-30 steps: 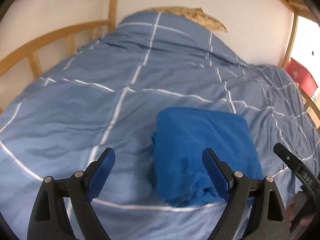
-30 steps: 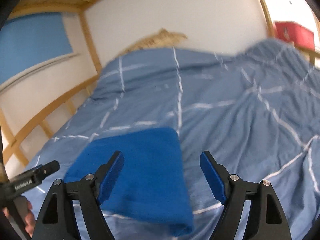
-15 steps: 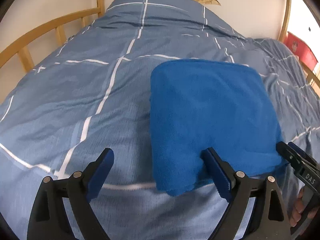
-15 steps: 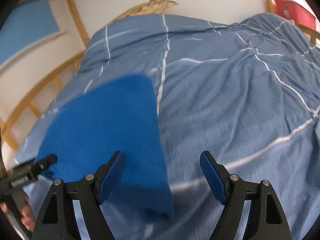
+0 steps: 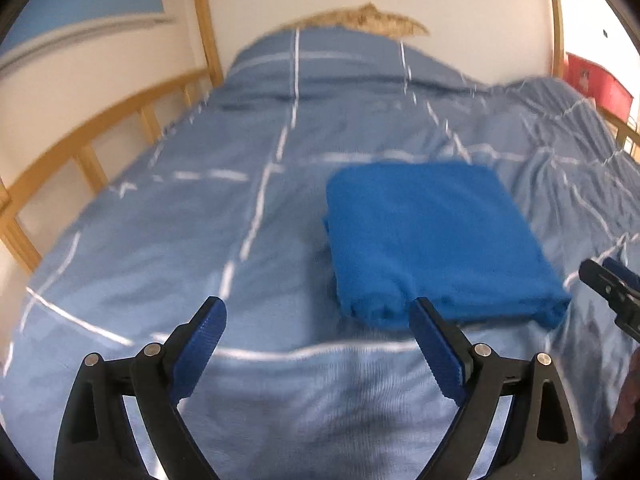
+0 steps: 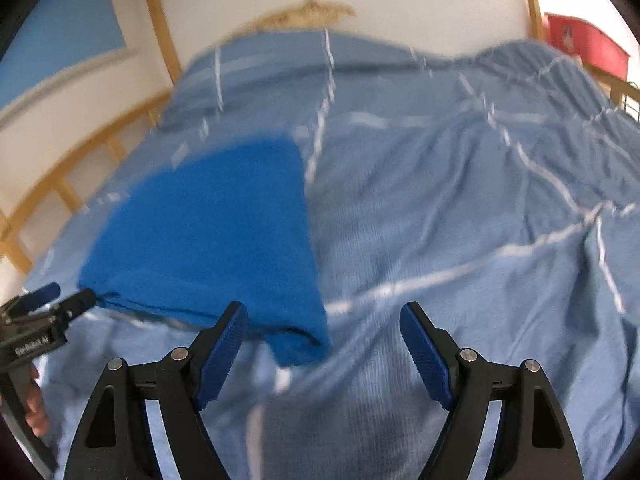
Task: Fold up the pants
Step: 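Open the right gripper and release the folded bundle onto the duvet, then grasp the bundle edge with the left gripper while the right gripper grasps the opposite edge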
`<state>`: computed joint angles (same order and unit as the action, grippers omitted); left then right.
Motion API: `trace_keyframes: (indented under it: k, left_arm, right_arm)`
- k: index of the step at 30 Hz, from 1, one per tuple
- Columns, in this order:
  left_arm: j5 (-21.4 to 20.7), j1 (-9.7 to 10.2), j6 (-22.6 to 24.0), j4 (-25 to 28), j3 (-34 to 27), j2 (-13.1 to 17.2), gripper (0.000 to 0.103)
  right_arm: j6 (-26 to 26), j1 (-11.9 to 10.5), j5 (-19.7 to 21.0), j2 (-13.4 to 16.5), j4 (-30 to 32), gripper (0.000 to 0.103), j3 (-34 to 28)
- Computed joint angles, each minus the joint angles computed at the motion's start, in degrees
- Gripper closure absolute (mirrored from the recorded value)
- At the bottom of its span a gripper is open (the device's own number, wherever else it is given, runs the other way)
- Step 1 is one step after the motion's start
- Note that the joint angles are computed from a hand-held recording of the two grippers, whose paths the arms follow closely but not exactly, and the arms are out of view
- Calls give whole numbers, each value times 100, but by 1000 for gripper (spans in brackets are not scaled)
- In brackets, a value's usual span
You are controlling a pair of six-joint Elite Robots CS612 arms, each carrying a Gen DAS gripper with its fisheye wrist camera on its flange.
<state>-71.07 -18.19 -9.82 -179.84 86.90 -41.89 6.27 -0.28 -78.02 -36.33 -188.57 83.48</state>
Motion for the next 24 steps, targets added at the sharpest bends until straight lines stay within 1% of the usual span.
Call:
trace_keyframes:
  k: [2,4,5,7,8,9,11,13,14,16,20,22,24]
  left_arm:
    - [-132,56,-10,-42,-154,40,8]
    - [-203,108,-77,104,-382,133,8]
    - [-410,165,-135,211,-561,218,8]
    - [-792,263,-289,442,-842,366,8]
    - [-871,300,-418,556,-982,447,10]
    - [-913,314,-533,660,-1077,503,14]
    - [-1158,378,-798,948,-1341,666,18]
    - [-1298,393,-880,1134,-1479,772,18]
    - [-1378,400,-884,1157,-1502,805,20]
    - [-1505,413,-908,1238,-1574,886,20]
    - [-1728,460,-919,1239,-1635,964,19]
    - [-1941,504,-1005,1216,-1666,1006,19]
    - [-2156,547,-1208,1236,-1697,1052,19]
  right_arm:
    - [-55,3,74,32,-141,24,-131]
    - [-96,12,153,125,-58,24,-410]
    - [-147,11,250,177,64,24,-551]
    - [-267,19,446,315,551,24,-934]
    - [-278,20,521,382,719,24,-1078]
    - [-278,32,486,468,997,24,-1283]
    - [-206,49,321,609,1160,24,-1527]
    - [-194,72,165,711,1413,24,-1719]
    - [-154,65,226,775,1570,24,-1833]
    - [-56,29,415,865,1794,24,-1956]
    - [-127,16,534,981,1972,24,-2059]
    - [-200,30,536,1029,1960,24,-2079]
    - [-220,35,557,1048,1962,27,-2089]
